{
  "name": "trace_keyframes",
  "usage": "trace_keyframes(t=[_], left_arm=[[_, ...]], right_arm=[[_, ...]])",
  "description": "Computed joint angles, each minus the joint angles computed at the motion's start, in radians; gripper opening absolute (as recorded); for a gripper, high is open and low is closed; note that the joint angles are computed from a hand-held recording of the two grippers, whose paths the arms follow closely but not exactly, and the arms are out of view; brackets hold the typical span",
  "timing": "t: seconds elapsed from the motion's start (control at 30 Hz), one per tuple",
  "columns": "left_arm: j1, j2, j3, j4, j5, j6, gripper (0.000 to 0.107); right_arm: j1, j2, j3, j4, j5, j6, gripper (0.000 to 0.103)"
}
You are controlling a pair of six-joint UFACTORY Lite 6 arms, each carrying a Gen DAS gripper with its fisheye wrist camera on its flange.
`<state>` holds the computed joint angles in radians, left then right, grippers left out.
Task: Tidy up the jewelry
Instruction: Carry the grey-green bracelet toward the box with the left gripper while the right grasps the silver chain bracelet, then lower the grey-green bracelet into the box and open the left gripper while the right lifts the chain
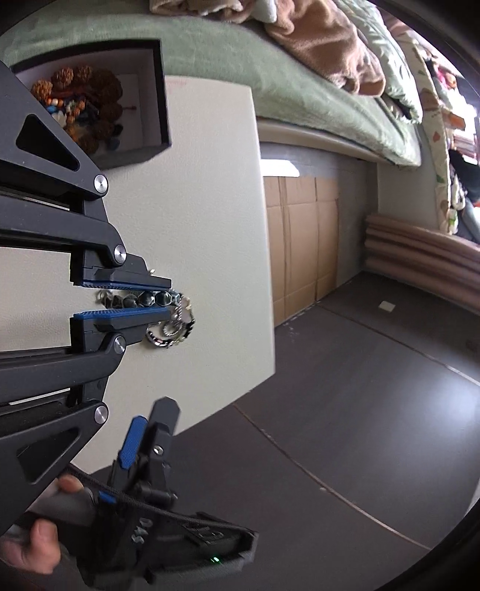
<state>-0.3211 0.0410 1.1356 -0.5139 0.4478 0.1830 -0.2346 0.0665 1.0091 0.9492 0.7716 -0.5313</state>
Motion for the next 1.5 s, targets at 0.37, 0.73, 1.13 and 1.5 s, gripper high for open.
trace_keyframes(t=[0.37,0.73,1.13,1.5], left_arm=[[0.174,-0.063,-0.029,-0.183,0.037,0.180,0.009],[0.289,-0.101,-0.055,-0.274,0.092,0.283,0.009],[0.322,-0.143,-0.053,-0.272,0.135,0.280,0.009],[0.443,-0.249,-0.103,-0.274,0.202,0.309,0.009]], right_arm=[[0.118,0.087,0.039,0.095,-0.019,-0.089,0.066],[0.320,0.199,0.159,-0.124,-0.188,0.073,0.051],[0.369,0.239,0.212,-0.296,-0.223,0.257,0.014],[0.340,-0.057,0.081,-0.213,-0.214,0.178,0.013]])
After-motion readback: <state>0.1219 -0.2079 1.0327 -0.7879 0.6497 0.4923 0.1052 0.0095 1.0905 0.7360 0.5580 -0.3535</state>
